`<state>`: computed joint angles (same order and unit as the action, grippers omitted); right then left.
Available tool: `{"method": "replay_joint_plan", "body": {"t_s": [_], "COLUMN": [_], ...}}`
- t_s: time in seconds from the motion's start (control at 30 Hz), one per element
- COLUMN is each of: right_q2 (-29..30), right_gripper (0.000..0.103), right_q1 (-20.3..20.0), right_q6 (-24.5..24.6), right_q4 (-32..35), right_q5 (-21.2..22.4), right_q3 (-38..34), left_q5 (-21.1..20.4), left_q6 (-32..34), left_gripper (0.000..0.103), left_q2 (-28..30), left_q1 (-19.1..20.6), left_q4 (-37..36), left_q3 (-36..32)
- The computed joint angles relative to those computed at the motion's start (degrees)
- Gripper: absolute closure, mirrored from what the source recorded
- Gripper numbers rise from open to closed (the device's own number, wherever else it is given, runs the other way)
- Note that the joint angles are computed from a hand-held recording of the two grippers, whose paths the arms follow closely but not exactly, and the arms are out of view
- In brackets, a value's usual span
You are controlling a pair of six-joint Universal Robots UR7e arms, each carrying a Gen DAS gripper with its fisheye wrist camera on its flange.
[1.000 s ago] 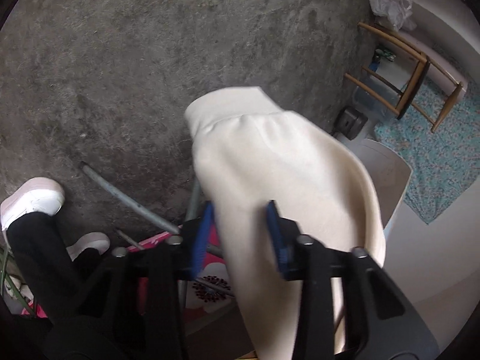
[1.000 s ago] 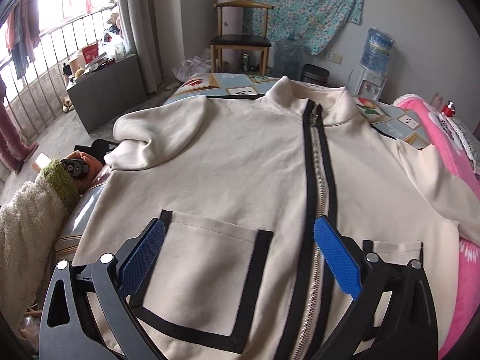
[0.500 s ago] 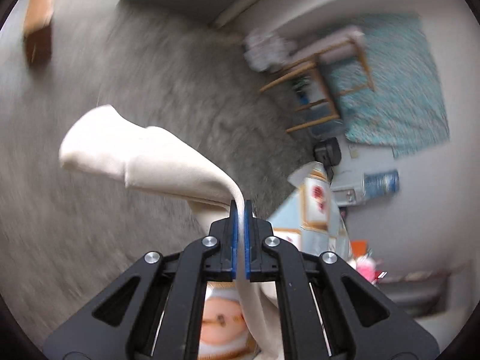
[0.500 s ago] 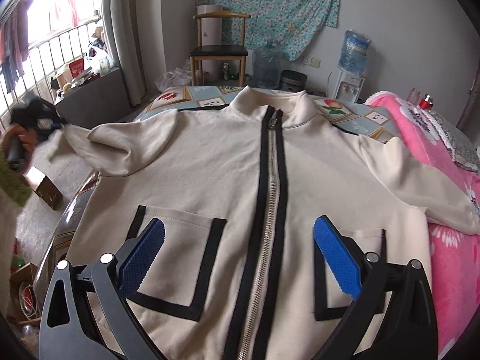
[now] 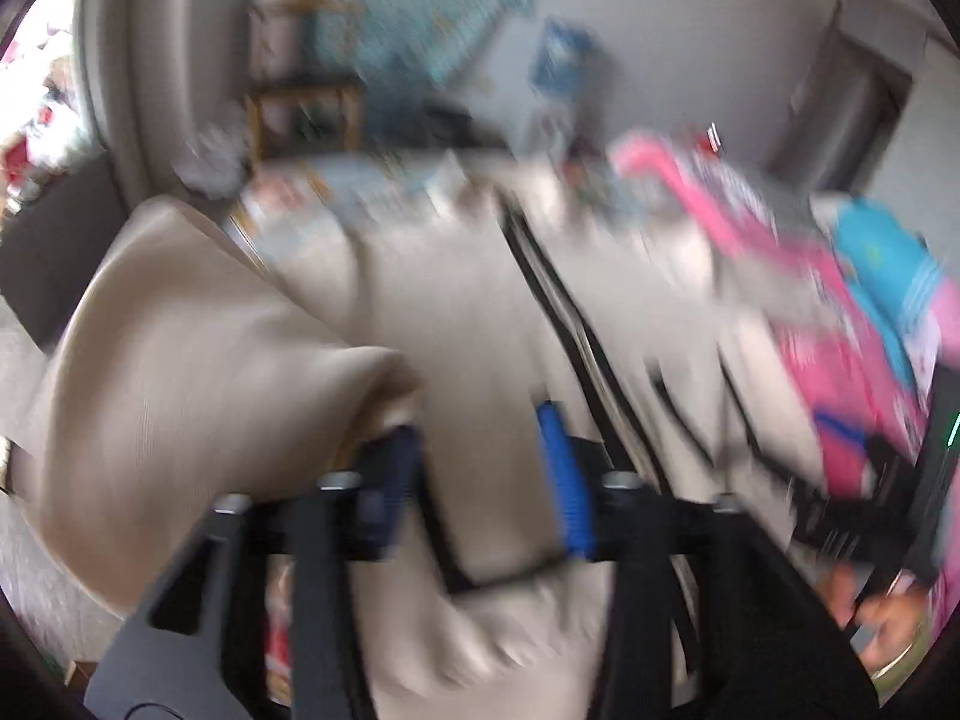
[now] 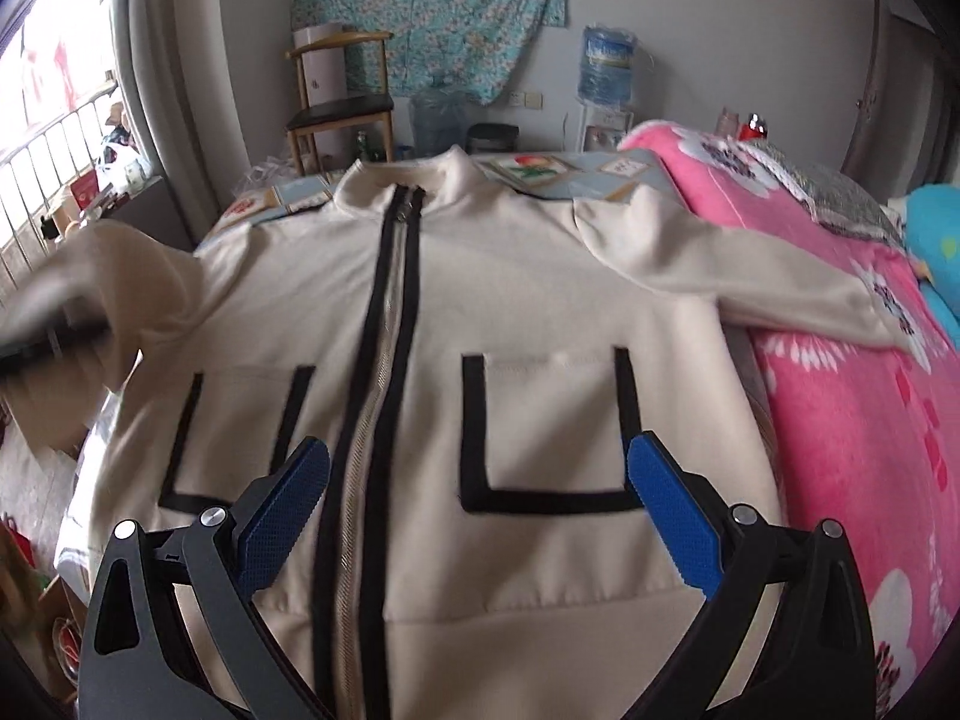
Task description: Fold large clothes
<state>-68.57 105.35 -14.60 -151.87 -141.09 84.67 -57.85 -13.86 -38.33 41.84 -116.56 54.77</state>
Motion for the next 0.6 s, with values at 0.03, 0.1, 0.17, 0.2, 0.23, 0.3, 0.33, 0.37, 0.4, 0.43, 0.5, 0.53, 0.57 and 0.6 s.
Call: {"method": "replay_joint_plan", "body": {"t_s": [0.03,0.1,0.17,0.2,0.23,0.3,0.33,0.37,0.4,0.43,0.5,0.53,0.57,0.6], "right_q2": [-0.5,-0.8,-0.3,0.0,0.5,1.7,2.1,2.5,2.9,3.2,3.8,4.3,5.1,5.8], "right_gripper": [0.006,0.006,0.006,0.006,0.006,0.006,0.006,0.006,0.006,0.006,0.006,0.006,0.006,0.006], "right_q1": [-0.2,-0.7,-1.0,-1.2,-1.5,-1.5,-1.4,-1.1,-0.8,-0.4,0.4,0.8,1.3,1.9], "right_q6": [0.7,1.4,0.6,0.7,1.0,1.1,0.8,0.3,-0.4,-1.1,-3.7,-4.8,-6.5,-8.1], "right_q4": [1.0,3.2,4.4,5.8,7.6,10.3,11.1,12.0,12.9,13.7,15.7,17.2,19.2,20.2], "right_q5": [-0.2,0.0,-0.3,-0.2,0.4,1.7,3.0,4.8,6.9,9.0,15.3,17.8,20.7,22.5], "right_q3": [0.3,0.3,-0.1,-0.7,-1.4,-3.1,-3.8,-4.7,-5.6,-6.2,-7.9,-8.9,-10.1,-10.7], "left_q5": [-0.9,-2.3,-1.2,-0.1,1.5,4.3,4.8,4.4,3.9,3.5,3.0,3.4,4.0,4.6], "left_q6": [-1.4,-3.7,-4.5,-3.3,-2.3,-2.3,-2.8,-3.8,-4.0,-5.0,-6.3,-7.2,-8.0,-8.7], "left_gripper": [0.053,0.053,0.048,0.047,0.043,0.036,0.033,0.031,0.03,0.03,0.03,0.03,0.03,0.03], "left_q2": [-1.5,-2.5,-3.9,-5.0,-5.9,-7.3,-8.4,-10.1,-11.0,-12.2,-14.4,-16.1,-17.7,-17.8], "left_q1": [0.0,-0.1,-0.4,-0.9,-1.4,-2.5,-3.0,-3.4,-3.1,-3.1,-2.9,-3.1,-3.4,-3.3], "left_q4": [-0.2,1.2,0.2,-2.4,-4.4,-5.6,-6.5,-7.7,-9.1,-10.5,-12.8,-13.3,-13.2,-12.5], "left_q3": [4.8,9.5,14.0,17.0,19.1,22.2,23.6,25.7,26.7,28.0,30.3,31.8,33.2,32.6]}}
